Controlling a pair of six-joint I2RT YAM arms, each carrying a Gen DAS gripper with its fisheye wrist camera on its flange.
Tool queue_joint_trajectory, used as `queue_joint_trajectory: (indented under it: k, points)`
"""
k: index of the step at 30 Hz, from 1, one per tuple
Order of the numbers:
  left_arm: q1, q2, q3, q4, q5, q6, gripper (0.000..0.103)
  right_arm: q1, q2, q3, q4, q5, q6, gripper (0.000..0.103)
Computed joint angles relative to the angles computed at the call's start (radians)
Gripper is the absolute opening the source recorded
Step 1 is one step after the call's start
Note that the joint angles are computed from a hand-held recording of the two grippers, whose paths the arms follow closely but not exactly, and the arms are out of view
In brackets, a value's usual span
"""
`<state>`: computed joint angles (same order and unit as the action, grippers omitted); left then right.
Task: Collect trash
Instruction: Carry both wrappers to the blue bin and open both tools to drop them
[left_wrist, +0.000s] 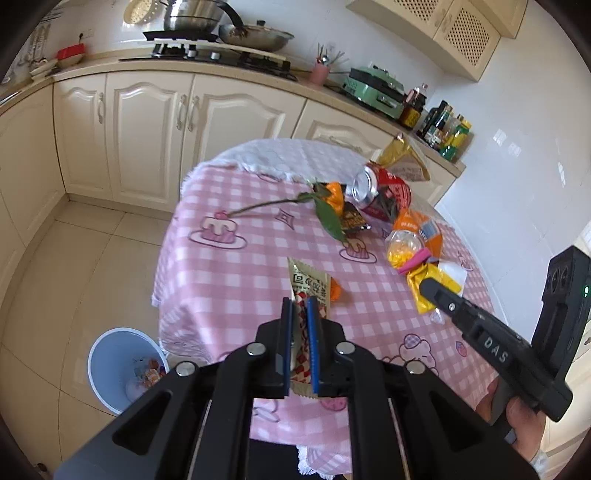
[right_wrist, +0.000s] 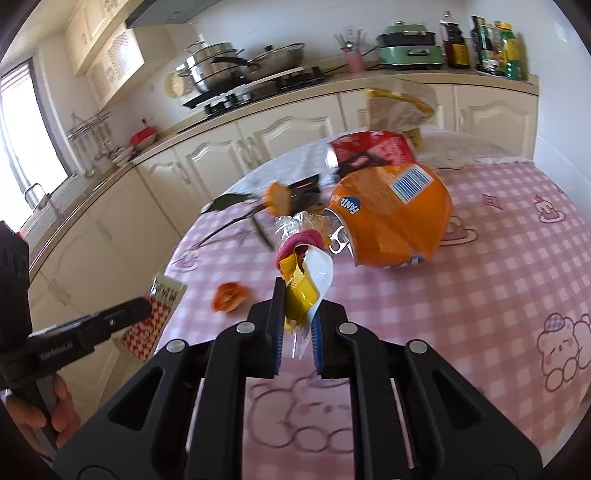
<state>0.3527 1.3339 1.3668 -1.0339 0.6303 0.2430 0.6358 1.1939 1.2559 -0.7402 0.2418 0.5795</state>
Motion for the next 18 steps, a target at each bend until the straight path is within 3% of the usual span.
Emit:
queue_joint_trajectory:
  k: [5,9,12,15,18]
  points:
    - [0.107,0.017,0.039,-0.052,0.052,0.060,0.007,0.063,0.004,0.042,0.043,0.061,0.008,0.013]
    - [0.168,0.036,0.057,-0.086,0.077,0.106,0.007,-0.061,0.013,0.018,0.089,-0.195,0.087,0.013]
    - [0.197,0.052,0.065,-0.102,0.095,0.131,0.007,-0.044,0.039,-0.002,0.097,-0.244,0.119,0.013]
    - [0.208,0.062,0.067,-0.110,0.103,0.142,0.007,-0.007,0.075,-0.014,0.094,-0.229,0.139,0.013]
    - [0.226,0.067,0.066,-0.120,0.111,0.164,0.007,-0.031,0.066,-0.068,0.145,-0.317,0.195,0.013]
